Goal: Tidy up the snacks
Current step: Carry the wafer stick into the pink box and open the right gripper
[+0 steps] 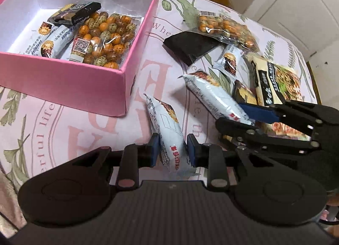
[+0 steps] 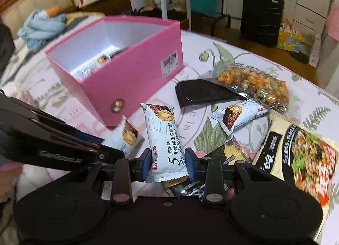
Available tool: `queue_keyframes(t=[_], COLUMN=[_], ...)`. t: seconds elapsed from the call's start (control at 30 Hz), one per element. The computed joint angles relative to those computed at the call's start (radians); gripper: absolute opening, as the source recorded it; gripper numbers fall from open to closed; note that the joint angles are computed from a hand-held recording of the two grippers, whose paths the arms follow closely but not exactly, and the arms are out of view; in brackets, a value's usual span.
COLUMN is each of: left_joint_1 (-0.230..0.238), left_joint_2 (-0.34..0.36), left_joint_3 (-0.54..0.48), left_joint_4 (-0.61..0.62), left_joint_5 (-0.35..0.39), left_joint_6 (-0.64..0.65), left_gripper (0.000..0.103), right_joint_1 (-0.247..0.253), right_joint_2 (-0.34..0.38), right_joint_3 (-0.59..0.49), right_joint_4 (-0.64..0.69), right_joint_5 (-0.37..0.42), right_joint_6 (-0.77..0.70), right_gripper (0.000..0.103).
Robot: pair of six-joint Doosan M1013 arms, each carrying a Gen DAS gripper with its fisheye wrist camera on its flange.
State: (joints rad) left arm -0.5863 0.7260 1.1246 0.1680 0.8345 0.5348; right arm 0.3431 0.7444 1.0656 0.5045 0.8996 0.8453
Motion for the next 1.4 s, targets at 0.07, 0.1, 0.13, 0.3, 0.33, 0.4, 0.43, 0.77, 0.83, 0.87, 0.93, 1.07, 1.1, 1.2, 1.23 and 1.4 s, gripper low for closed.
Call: queue_keyframes(t=[0.07, 0.1, 0.13, 0.3, 0.33, 0.4, 0.43, 0.77, 0.83, 0.87, 0.93, 1.07, 1.1, 1.2, 1.23, 1.4], left_joint_1=[0.000, 0.002, 0.003, 0.015, 0.016, 0.018, 0.018, 0.020, 0.018, 0.017, 0.018, 0.023, 0.025, 0.035, 0.037, 0.035], left_joint_2=[-0.005, -0.007, -0.007, 0.007, 0.008, 0.011, 0.012, -0.008, -0.020, -0.024, -0.036, -0.069, -0.077, -0.112, -0.124, -0.183], left_joint_3=[0.007, 0.012, 0.015, 0.010, 0.010, 0.011, 0.011, 0.023, 0.028, 0.027, 0.034, 0.065, 0.073, 0.113, 0.129, 0.191], left_joint_4=[-0.004, -0.009, -0.015, -0.084, -0.088, -0.101, -0.102, -0.132, -0.121, -0.121, -0.134, -0.155, -0.166, -0.229, -0.245, -0.238], left_joint_5=[0.001, -0.002, 0.000, 0.022, 0.026, 0.022, 0.020, -0.002, 0.005, 0.014, 0.023, 0.032, 0.037, 0.014, 0.003, -0.039], left_joint_6=[0.008, 0.012, 0.013, 0.051, 0.048, 0.054, 0.056, 0.133, 0.144, 0.153, 0.179, 0.217, 0.229, 0.275, 0.289, 0.295], left_gripper=[0.027, 0.027, 0.027, 0.031, 0.035, 0.037, 0.037, 0.027, 0.027, 0.027, 0.027, 0.028, 0.027, 0.027, 0.027, 0.027], right_joint_1=[-0.003, -0.003, -0.006, -0.012, -0.013, -0.014, -0.013, 0.000, -0.001, -0.003, -0.010, -0.011, -0.009, 0.003, 0.006, 0.027], right_joint_2=[-0.016, -0.022, -0.030, -0.039, -0.037, -0.033, -0.029, -0.038, -0.040, -0.038, -0.040, -0.051, -0.054, -0.073, -0.079, -0.100], right_joint_3=[0.023, 0.033, 0.046, 0.070, 0.070, 0.067, 0.064, 0.069, 0.060, 0.051, 0.038, 0.021, 0.019, 0.027, 0.030, 0.026], right_joint_4=[0.012, 0.016, 0.029, 0.034, 0.027, 0.014, 0.006, -0.046, -0.053, -0.050, -0.036, -0.048, -0.050, -0.061, -0.059, -0.042], right_joint_5=[-0.012, -0.019, -0.025, -0.028, -0.026, -0.022, -0.020, 0.002, 0.034, 0.063, 0.112, 0.176, 0.189, 0.202, 0.204, 0.210], right_joint_6=[0.022, 0.035, 0.038, 0.058, 0.068, 0.090, 0.103, 0.138, 0.166, 0.180, 0.187, 0.202, 0.205, 0.194, 0.185, 0.150], right_gripper=[0.039, 0.039, 0.039, 0.039, 0.039, 0.039, 0.039, 0.039, 0.039, 0.039, 0.039, 0.039, 0.039, 0.039, 0.039, 0.039])
